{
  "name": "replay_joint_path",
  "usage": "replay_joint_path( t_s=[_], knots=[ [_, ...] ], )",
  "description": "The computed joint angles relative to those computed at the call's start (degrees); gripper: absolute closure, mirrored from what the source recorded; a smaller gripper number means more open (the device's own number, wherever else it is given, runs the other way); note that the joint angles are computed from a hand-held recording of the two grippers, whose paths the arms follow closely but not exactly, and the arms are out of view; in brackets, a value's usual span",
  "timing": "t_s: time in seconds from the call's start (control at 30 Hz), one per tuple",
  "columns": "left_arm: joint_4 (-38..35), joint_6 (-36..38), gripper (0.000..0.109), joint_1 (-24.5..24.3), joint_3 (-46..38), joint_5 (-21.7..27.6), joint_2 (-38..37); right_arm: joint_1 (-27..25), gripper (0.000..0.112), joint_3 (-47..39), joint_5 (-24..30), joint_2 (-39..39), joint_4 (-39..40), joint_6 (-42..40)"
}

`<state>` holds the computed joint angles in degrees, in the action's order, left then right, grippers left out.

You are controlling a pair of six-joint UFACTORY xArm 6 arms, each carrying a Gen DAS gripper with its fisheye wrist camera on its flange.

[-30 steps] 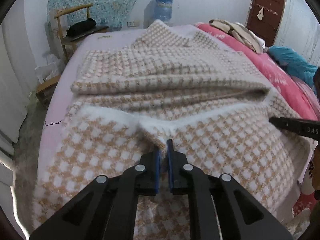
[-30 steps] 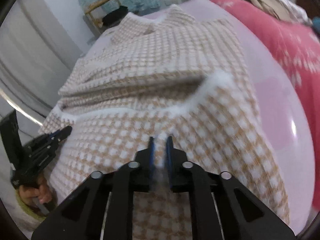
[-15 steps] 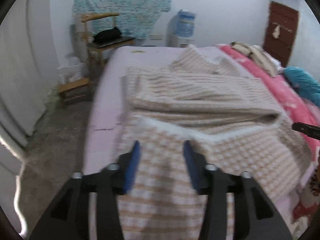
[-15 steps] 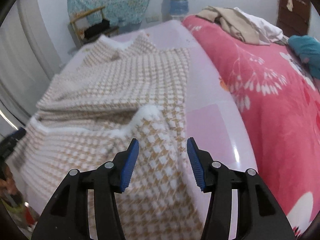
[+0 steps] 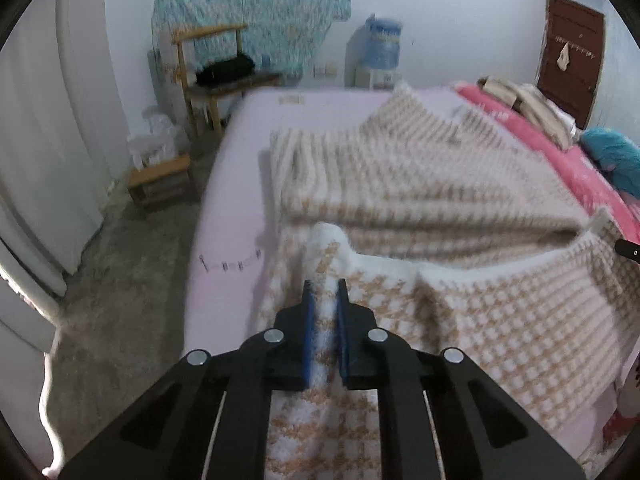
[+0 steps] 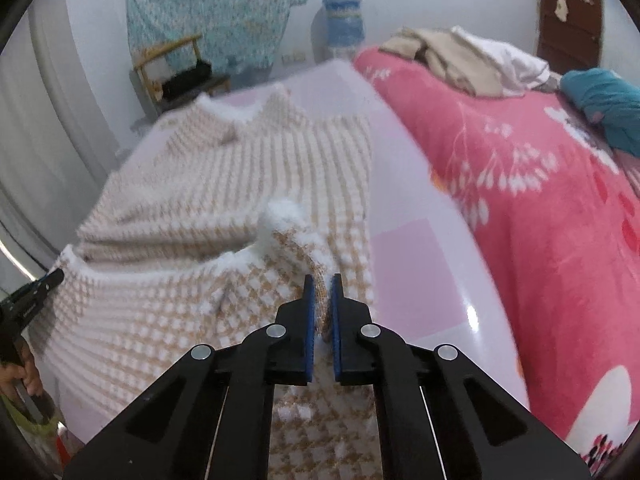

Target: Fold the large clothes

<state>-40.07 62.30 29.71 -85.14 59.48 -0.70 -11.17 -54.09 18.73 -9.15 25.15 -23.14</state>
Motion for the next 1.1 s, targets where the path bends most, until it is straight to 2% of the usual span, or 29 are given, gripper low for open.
replay_joint_path(
  t_s=[0.13, 0.27, 0.37, 0.47, 0.53, 0.6, 0.73, 0.8, 0.83, 0.9, 1.0, 1.03, 1.1],
  knots=[
    [-4.10, -0.67, 0.099, -0.30, -4.13, -0.25, 1.94, -0.49, 0.107, -2.66, -1.10, 0.91, 1.24, -1.34],
    [-2.03, -2.43, 0.099, -2.96, -4.97, -2.74, 4.53, -1.13, 0.107, -6.58, -0.28, 6.35, 1.25, -0.39],
    [2.21, -4.59, 0.099, -4.55, -3.59, -4.72, 6.22, -2.02, 0.107, -9.44, 2.37, 11.53, 1.73, 0.47],
    [2.54, -5.79, 0.097, -4.22, -2.78, -4.23, 6.53, -3.01, 0.103, -10.97, 5.15, 13.34, 6.78, -1.88],
    [2.47, -5.65, 0.096, -4.14, -2.40, -4.43, 6.24, -3.55, 0.072, -10.73, 5.67, 12.39, 5.14, -0.06],
    [2.44, -5.84, 0.096, -4.05, -2.47, -3.97, 6.21, -3.97, 0.065, -9.18, 4.67, 10.02, 5.30, -0.13],
    [2.44, -5.51, 0.096, -4.06, -2.16, -4.47, 6.12, -3.19, 0.065, -4.25, 3.56, 2.76, 14.51, -9.35],
    [2.58, -5.53, 0.096, -4.07, -1.91, -4.73, 6.04, -2.11, 0.065, -2.88, 5.38, 0.22, 20.23, -15.75],
    [2.82, -5.73, 0.096, -4.21, -2.04, -4.79, 6.13, -1.08, 0.065, -2.47, 8.46, -0.74, 22.72, -19.39],
    [3.37, -6.42, 0.096, -4.43, -2.56, -4.75, 6.52, 1.15, 0.067, -2.26, 10.46, -0.45, 21.58, -21.11],
    [3.69, -7.26, 0.096, -4.52, -3.33, -4.29, 7.05, 4.92, 0.079, -3.63, 11.67, 2.38, 16.05, -19.27],
    [3.63, -7.38, 0.096, -4.42, -3.61, -3.93, 7.21, 5.94, 0.080, -5.02, 13.00, 4.18, 15.68, -18.90],
    [3.31, -7.63, 0.096, -4.06, -4.41, -2.77, 7.55, 7.46, 0.081, -6.82, 12.37, 7.26, 10.78, -15.07]
  ],
)
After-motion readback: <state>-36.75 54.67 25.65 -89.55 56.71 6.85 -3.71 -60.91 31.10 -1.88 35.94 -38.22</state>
